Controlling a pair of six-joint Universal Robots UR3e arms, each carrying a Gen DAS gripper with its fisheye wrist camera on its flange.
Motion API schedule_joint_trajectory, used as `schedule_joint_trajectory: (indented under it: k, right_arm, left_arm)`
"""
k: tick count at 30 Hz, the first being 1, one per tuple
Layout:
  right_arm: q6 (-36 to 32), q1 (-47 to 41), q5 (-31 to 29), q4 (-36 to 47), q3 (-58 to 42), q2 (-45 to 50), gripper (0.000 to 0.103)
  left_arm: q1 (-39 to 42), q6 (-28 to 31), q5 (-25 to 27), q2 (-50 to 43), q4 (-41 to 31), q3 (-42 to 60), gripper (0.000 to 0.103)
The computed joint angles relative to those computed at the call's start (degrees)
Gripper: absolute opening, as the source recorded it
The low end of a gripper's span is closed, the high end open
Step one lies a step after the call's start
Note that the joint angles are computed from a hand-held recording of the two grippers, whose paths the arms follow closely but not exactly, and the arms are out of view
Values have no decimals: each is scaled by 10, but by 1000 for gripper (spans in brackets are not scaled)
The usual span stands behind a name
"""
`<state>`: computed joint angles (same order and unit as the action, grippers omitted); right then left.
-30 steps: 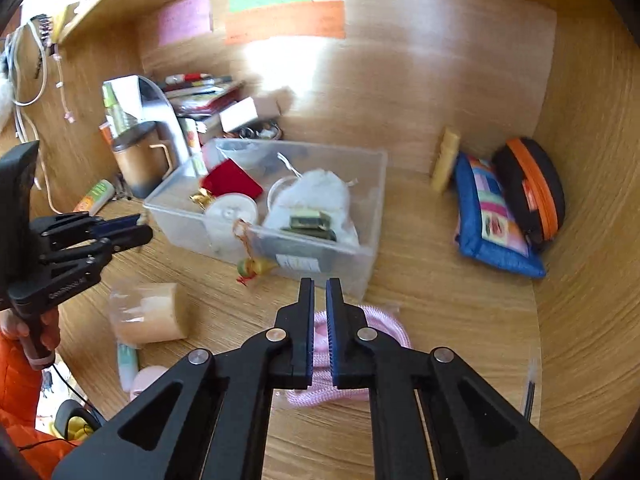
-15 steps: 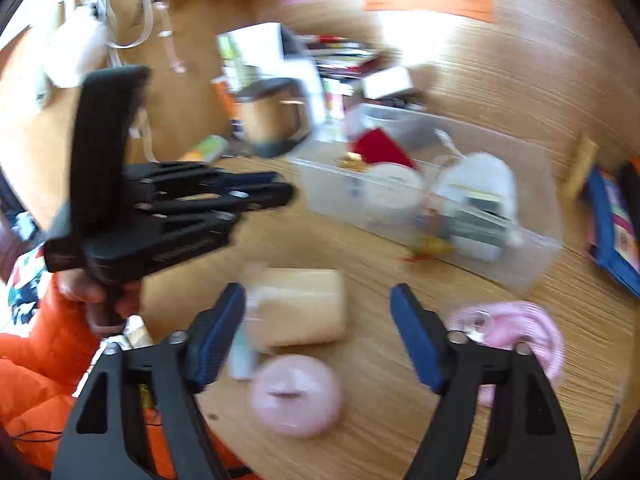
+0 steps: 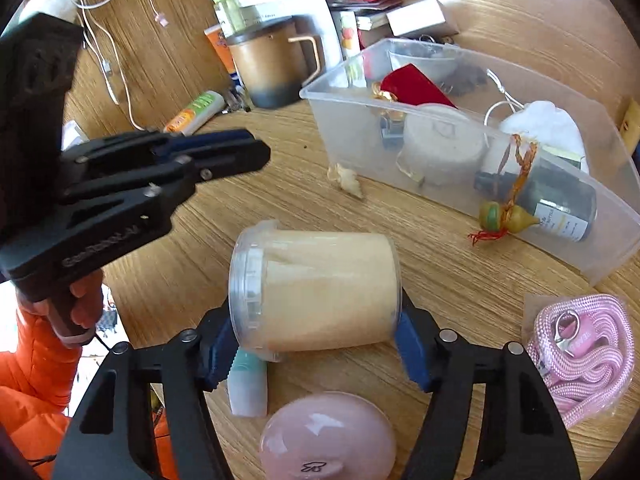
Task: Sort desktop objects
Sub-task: 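Release the rope bag and grasp the large cream jar with the right tool, then lift the cream jar with the right tool while the left tool holds the seashell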
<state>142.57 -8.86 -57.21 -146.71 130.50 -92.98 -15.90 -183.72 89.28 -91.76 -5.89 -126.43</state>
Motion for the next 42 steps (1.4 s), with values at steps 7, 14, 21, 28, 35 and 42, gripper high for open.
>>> schedule_joint_trajectory:
  k: [7,14,21,28,35,42]
  right_arm:
    - [1,-21,0,-19,16,-28,64]
    - [-18,-56,3,0,14,-39,63]
    - [-31,-96,21,26,6,-44,63]
    - [-33,-123,38,37,1,-53,63]
    - [-34,-134,45,45,-2,-73,63]
    - [-27,-143,53,52,-13,-95,63]
  left_arm:
    - [-9,1,2,-79,-30,68,35]
    - [-16,-10,-2,-145,-68,137,37]
    - [-33,-22,22,-181,-75,168,31]
    - [-51,-22,55,-196,-63,177,25]
    - [-55,-23,53,-175,-40,150,25]
    - [-61,-17,49,-129,-26,126,25]
